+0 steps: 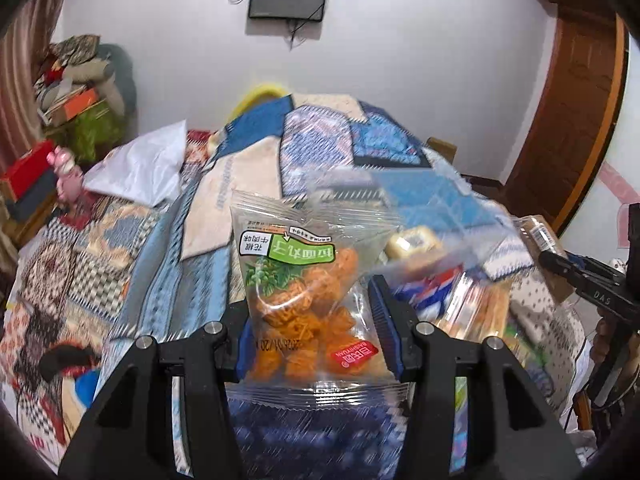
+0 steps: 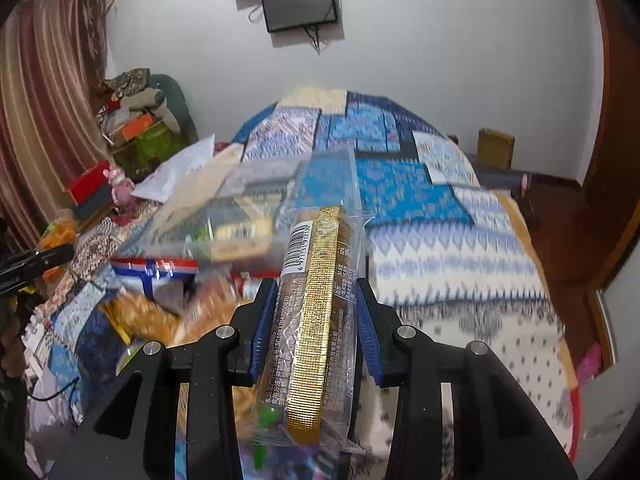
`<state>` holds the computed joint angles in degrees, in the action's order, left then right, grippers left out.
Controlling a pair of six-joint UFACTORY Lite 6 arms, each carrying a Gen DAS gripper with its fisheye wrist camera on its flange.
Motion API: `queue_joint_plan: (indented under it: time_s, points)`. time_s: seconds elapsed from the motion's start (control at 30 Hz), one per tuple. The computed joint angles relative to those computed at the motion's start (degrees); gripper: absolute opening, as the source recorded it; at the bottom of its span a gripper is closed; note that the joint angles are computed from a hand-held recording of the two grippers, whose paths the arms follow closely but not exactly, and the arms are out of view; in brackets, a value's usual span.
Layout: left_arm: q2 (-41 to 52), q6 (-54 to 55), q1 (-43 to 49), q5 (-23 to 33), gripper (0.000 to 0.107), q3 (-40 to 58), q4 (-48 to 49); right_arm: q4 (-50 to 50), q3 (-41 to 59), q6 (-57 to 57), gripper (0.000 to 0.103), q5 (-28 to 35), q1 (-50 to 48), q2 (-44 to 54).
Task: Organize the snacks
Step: 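Place the orange bag in the box with the left tool while the right places the gold stick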
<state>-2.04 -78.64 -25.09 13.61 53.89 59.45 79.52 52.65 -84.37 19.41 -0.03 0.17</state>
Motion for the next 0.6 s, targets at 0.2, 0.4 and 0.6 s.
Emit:
queue_joint_plan:
  time_s: [0.2, 0.4, 0.6]
  points:
    - [11.2, 9.6, -0.7, -0.2, 0.05, 13.3, -6.8, 0.9, 6.8, 0.2, 0.035, -1.3, 2.6, 4.8]
    - [25.5, 26.9, -0.4, 1.0, 0.05, 29.1, -22.6, -0.6, 16.2, 3.2, 0.035, -2.2, 5.4, 13.6]
    - [38.7, 43.9, 0.6, 5.2, 0.05, 45.9, -39.5, -9.5, 26.2, 12.0, 0.035, -2.5, 7.2, 22.8]
